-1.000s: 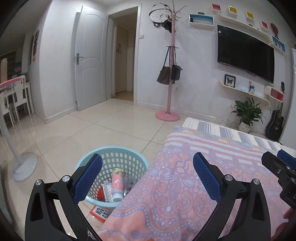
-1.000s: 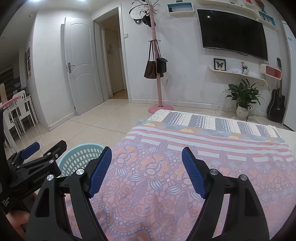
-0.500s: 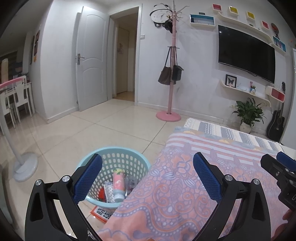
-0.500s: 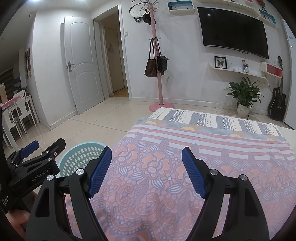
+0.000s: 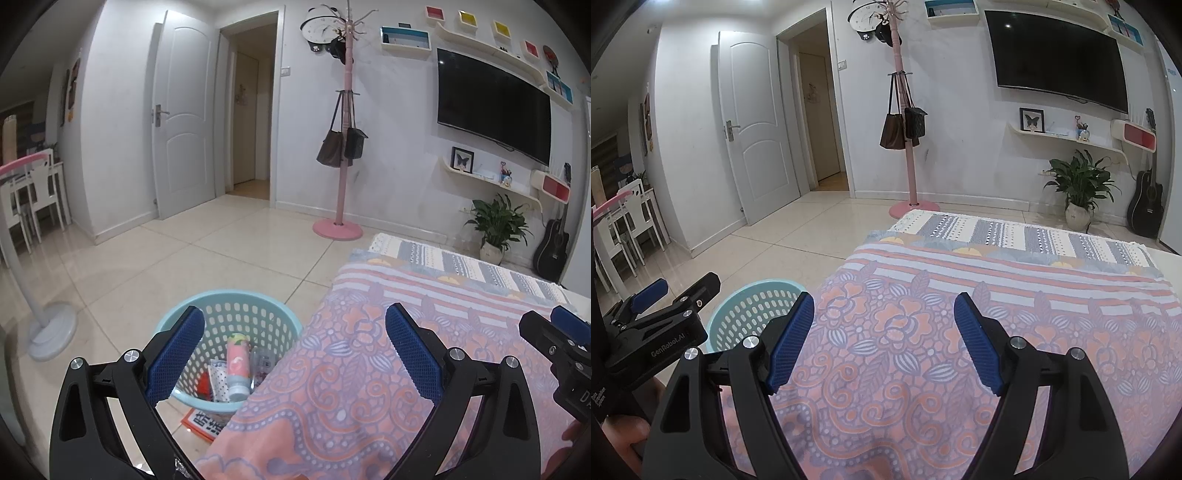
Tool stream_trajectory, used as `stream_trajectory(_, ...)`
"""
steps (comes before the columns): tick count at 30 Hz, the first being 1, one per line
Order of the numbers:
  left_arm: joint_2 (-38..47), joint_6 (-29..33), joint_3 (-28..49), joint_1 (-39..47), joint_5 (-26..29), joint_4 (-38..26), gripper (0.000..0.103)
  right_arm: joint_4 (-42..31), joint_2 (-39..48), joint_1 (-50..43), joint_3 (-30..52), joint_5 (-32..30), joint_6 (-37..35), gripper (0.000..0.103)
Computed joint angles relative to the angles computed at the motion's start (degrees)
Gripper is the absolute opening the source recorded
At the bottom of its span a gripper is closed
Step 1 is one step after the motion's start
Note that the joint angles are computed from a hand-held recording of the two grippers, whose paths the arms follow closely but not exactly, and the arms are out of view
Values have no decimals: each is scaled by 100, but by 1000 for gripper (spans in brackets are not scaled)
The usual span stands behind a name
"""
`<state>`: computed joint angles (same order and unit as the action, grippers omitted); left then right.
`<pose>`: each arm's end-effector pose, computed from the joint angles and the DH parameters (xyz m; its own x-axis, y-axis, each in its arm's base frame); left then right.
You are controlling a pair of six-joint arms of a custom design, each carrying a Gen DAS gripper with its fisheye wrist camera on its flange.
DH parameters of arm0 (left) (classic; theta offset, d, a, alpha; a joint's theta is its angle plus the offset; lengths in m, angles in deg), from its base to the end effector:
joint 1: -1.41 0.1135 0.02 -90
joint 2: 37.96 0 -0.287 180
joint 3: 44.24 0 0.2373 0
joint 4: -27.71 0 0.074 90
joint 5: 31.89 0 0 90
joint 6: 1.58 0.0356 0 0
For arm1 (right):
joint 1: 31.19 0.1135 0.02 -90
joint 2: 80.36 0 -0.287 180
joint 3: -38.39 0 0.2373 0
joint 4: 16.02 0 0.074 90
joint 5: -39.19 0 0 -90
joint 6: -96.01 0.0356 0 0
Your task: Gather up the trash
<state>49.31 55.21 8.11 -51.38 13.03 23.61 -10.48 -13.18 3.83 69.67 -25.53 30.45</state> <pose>0.1881 -0.2061 0.2019 -0.4444 -0.0543 -0.8942 -0.0164 0.9985 -0.0525 0.1664 0.0980 0.1852 -0.4667 0.1298 -0.8749 -0.0264 0.9867 0.1605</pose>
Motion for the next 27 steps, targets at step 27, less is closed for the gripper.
stream_trajectory(27, 72, -42, 57, -21, -33, 2, 95, 37, 75, -83, -2, -216, 39, 74)
